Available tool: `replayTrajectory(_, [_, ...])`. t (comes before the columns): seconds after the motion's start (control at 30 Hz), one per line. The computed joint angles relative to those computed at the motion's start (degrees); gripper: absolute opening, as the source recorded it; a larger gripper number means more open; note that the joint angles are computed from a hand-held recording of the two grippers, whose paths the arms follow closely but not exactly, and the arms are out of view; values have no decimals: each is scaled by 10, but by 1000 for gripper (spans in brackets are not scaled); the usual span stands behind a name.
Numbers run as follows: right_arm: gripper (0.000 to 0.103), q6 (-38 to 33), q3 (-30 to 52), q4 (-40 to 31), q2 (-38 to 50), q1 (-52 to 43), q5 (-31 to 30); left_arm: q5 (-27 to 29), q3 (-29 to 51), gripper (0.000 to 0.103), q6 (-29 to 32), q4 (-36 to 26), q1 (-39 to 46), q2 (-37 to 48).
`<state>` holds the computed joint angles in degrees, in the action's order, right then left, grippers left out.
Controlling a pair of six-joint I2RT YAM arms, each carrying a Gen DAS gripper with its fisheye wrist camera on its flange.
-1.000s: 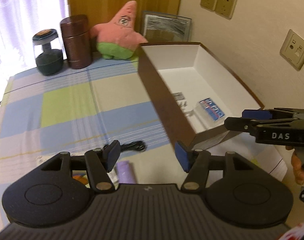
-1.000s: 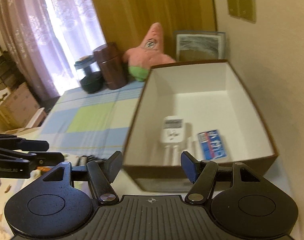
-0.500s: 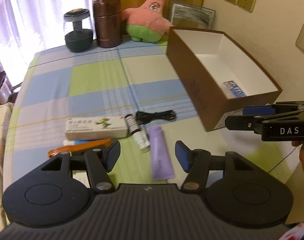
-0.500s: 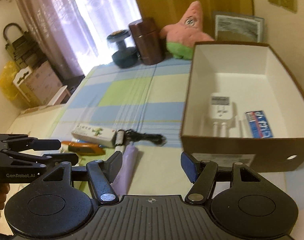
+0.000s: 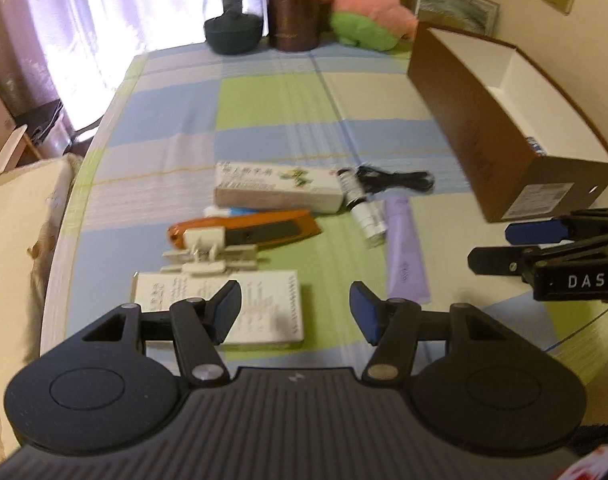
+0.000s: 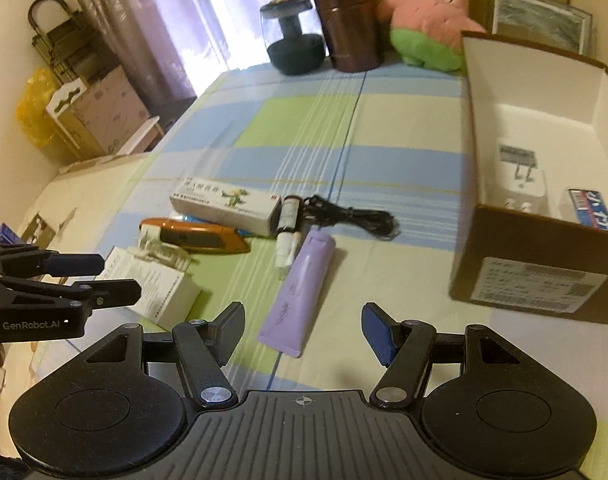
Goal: Organize rigid objects
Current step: 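Withdraw both open tools from the brown box back over the table, then move the left tool toward the white medicine box while the right tool approaches the purple tube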
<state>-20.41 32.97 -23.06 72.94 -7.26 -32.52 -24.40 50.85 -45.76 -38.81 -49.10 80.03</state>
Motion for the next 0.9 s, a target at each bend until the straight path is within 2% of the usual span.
replayTrajectory(0.23, [62, 20, -4, 27, 29, 33, 18, -8, -17, 56, -7, 13, -7, 35])
replayTrajectory(0.4, [62, 26, -6, 48, 51, 52, 36, -72, 9, 56, 21, 14, -41, 114])
replayTrajectory(0.57, [62, 21, -6, 58, 71, 55, 44, -91, 9, 56, 34, 29, -46, 149])
replayTrajectory(0.77, [62, 19, -2, 72, 99, 60, 54, -75, -40, 58, -24, 16, -34, 103])
replayTrajectory(0.9, [62, 23, 0, 90, 120, 74, 62, -75, -71, 58, -86, -25, -35, 64])
